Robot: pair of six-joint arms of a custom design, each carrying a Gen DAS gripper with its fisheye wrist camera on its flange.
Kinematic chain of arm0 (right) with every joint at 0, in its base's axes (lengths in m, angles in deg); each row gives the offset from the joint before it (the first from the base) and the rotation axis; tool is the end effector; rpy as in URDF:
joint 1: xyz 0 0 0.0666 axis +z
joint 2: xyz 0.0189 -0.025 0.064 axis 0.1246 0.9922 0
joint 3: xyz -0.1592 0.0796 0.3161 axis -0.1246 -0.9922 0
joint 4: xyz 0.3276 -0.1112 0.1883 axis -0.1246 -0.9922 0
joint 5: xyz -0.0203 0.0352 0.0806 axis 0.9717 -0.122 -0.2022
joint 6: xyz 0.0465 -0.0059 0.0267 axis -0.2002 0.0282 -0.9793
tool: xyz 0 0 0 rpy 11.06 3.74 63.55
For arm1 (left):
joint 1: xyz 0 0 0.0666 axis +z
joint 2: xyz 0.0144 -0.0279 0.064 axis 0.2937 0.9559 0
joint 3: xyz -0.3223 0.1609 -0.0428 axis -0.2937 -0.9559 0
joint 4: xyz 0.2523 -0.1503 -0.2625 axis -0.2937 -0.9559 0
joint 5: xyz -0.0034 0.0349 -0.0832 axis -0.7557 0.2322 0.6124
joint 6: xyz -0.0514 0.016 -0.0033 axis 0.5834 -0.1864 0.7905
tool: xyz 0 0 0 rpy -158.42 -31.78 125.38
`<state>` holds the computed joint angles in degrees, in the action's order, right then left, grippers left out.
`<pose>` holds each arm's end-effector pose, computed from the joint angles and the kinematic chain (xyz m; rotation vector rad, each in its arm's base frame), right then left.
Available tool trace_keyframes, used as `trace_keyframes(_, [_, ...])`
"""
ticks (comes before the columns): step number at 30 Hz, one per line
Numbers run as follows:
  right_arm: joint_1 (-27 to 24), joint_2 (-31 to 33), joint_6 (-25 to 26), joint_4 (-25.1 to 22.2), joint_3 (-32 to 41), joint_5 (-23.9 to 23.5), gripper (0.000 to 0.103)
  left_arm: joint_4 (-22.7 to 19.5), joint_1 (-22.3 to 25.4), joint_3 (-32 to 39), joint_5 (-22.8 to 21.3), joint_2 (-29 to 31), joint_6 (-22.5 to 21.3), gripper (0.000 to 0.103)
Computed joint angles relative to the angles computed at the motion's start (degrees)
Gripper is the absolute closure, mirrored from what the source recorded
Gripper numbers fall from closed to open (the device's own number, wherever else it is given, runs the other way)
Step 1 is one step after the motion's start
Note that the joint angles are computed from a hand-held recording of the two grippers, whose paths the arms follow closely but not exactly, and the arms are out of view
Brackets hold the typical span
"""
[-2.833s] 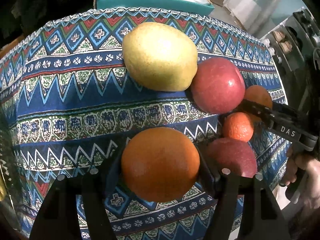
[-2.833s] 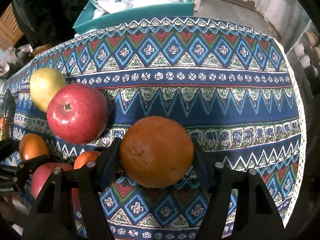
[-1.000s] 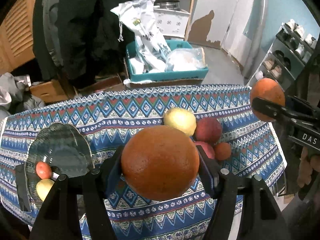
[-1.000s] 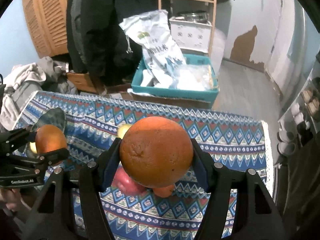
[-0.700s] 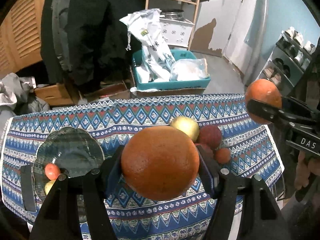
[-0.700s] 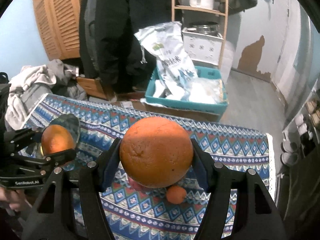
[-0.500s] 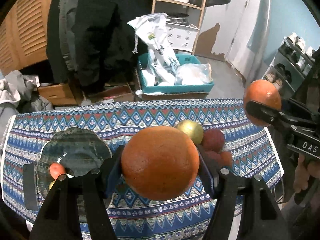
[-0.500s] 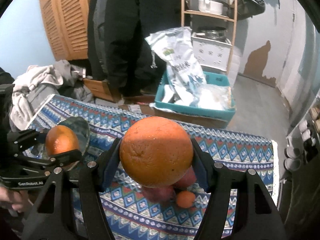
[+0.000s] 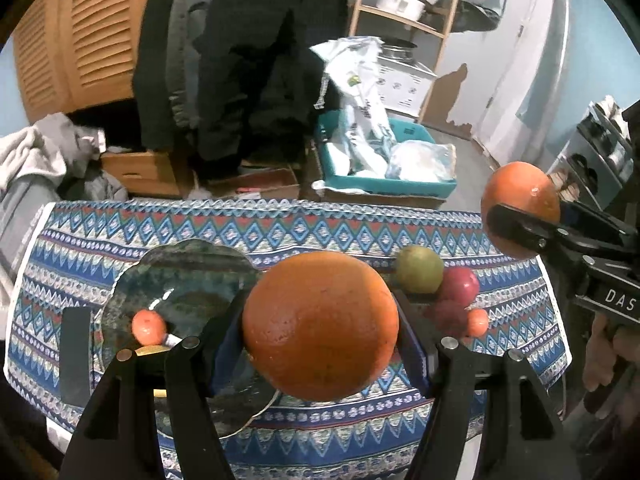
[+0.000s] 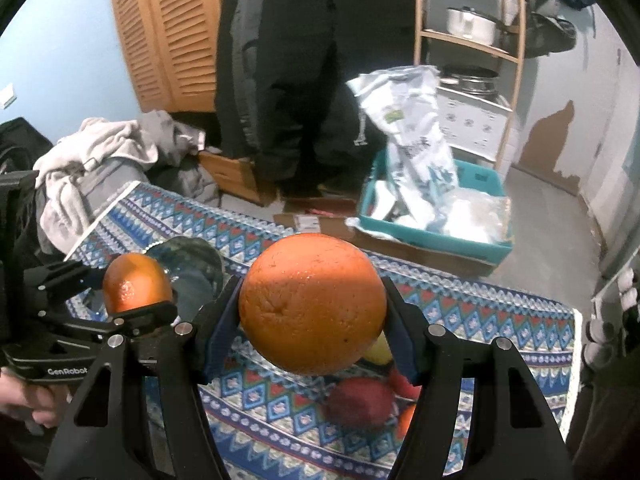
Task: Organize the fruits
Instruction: 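Carry the large orange with the left tool over the glass bowl while the right tool carries its orange there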
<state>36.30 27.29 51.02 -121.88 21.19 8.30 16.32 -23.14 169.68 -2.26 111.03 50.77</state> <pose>0.3916 0.2119 0.5564 -0.1419 2.4307 0.2028 0.4193 -0.3531 0.4973 0.4342 2.4936 -0.3739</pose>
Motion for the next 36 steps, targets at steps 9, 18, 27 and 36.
trace_keyframes(9, [2.2, 5.8, 0.1, -0.2, 5.0, -2.1, 0.037, 0.8, 3.9, -4.5, 0.8, -2.6, 1.0, 0.033])
trace_keyframes(18, [4.4, 12.2, 0.8, -1.2, 10.9, -4.1, 0.037, 1.3, 6.8, -8.9, 1.8, -4.3, 1.1, 0.033])
trace_keyframes(27, [5.5, 17.9, 0.4, -2.2, 15.0, -8.5, 0.037, 0.6, 8.8, -13.4, 3.4, -4.6, 1.8, 0.033])
trace_keyframes(36, [6.3, 22.1, -0.2, -2.9, 15.6, -11.5, 0.037, 0.0, 10.0, -16.4, 7.1, -4.0, 2.6, 0.033])
